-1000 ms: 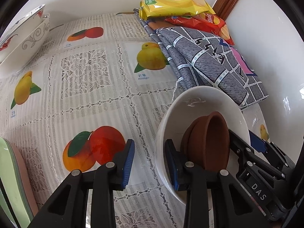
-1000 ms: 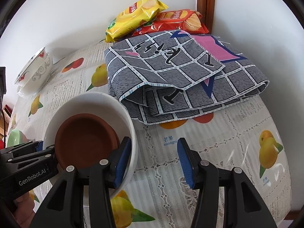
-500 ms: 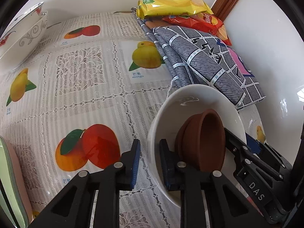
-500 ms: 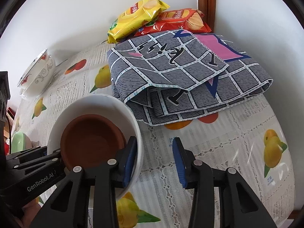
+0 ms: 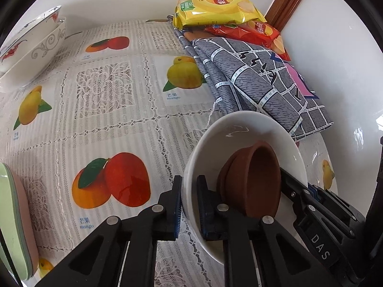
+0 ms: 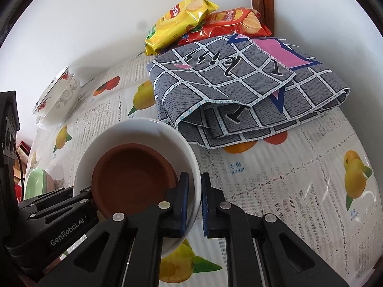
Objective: Organize plates and bowls
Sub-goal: 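Close the left tool on the white bowl rim while the right tool grips the rim, then lift the white bowl with both tools and carry it toward the light green plates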
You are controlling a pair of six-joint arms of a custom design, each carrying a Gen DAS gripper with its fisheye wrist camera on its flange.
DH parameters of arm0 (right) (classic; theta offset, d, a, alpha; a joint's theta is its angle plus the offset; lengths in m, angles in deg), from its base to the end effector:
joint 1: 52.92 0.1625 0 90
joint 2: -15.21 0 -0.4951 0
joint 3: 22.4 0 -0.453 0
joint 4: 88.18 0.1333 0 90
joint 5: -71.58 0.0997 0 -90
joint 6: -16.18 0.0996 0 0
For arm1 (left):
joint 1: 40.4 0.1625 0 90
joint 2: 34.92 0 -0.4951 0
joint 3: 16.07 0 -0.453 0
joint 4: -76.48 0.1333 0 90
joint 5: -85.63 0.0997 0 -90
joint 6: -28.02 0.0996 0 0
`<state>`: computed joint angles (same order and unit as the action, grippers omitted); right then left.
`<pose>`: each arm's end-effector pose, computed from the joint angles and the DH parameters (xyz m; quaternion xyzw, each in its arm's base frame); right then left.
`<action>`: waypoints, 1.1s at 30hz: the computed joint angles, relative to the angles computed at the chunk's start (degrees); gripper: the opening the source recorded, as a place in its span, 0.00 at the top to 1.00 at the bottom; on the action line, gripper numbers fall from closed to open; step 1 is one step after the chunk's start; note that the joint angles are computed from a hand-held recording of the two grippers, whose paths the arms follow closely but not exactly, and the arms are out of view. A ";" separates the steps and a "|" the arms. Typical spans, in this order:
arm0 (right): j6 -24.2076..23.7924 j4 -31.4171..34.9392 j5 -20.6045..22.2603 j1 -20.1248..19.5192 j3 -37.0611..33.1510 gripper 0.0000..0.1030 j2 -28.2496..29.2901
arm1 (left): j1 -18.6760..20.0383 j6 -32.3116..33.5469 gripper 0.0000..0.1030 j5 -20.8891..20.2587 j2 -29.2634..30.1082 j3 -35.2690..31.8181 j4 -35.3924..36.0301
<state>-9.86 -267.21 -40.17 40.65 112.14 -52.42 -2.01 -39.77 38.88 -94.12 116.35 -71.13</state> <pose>0.1269 -0.4863 0.1555 0.2113 -0.9411 0.1487 0.2183 -0.2360 -0.4441 0.0574 -0.0801 0.9189 -0.2515 0.2932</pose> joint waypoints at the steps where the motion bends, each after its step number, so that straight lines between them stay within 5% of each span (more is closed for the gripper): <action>1: 0.10 -0.11 0.09 0.03 0.31 0.90 -0.34 | -0.20 -0.10 0.89 -0.04 -0.16 0.15 -0.10; 13: 2.41 0.02 1.05 2.33 3.46 0.91 -5.25 | -4.92 -5.57 0.89 0.63 -4.49 2.86 3.07; 33: 5.55 3.24 2.70 9.22 6.38 0.91 -10.92 | -14.39 -21.40 0.89 3.70 -15.24 5.19 22.31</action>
